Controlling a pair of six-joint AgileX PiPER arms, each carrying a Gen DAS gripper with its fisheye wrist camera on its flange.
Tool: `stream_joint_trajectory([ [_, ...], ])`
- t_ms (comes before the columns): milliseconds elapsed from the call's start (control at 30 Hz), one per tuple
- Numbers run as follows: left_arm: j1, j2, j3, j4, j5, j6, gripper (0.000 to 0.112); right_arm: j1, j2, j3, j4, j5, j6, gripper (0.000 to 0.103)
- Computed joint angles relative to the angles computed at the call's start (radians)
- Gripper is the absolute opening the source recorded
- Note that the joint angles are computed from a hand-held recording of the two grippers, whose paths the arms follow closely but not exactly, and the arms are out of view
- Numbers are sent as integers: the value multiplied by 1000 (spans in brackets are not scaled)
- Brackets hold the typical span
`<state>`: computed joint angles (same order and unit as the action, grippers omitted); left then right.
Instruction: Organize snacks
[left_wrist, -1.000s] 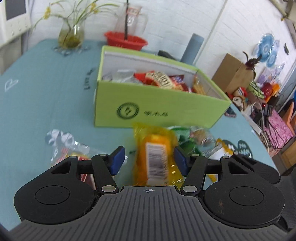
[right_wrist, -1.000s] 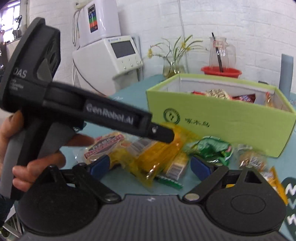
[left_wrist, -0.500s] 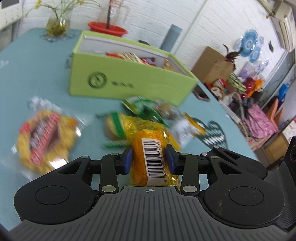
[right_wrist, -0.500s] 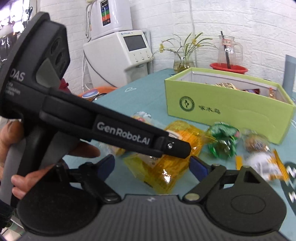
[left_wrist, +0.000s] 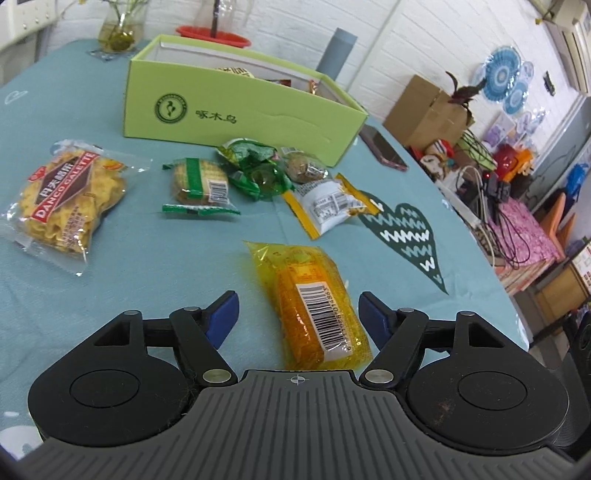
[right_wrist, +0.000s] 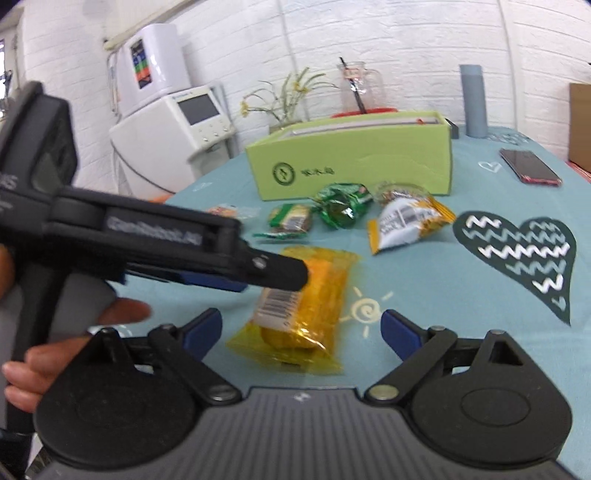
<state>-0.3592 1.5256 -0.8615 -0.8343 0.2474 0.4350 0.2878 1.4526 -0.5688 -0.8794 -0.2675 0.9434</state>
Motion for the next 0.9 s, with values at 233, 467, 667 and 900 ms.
stream_joint_trajectory([
  [233,-10,17,-7,50,-2,-48,60,6,-2,20,-28,-38,27,93],
  [467,5,46,-21,-29,18,48,60,44,40,-23,-43,-1,48,93],
  [667,27,73,-45,-70,51,97,60,50,71,-56,-54,6,49,93],
  [900,26,86,-42,-146,59,209,60,74,85,-60,83,18,-99,93],
])
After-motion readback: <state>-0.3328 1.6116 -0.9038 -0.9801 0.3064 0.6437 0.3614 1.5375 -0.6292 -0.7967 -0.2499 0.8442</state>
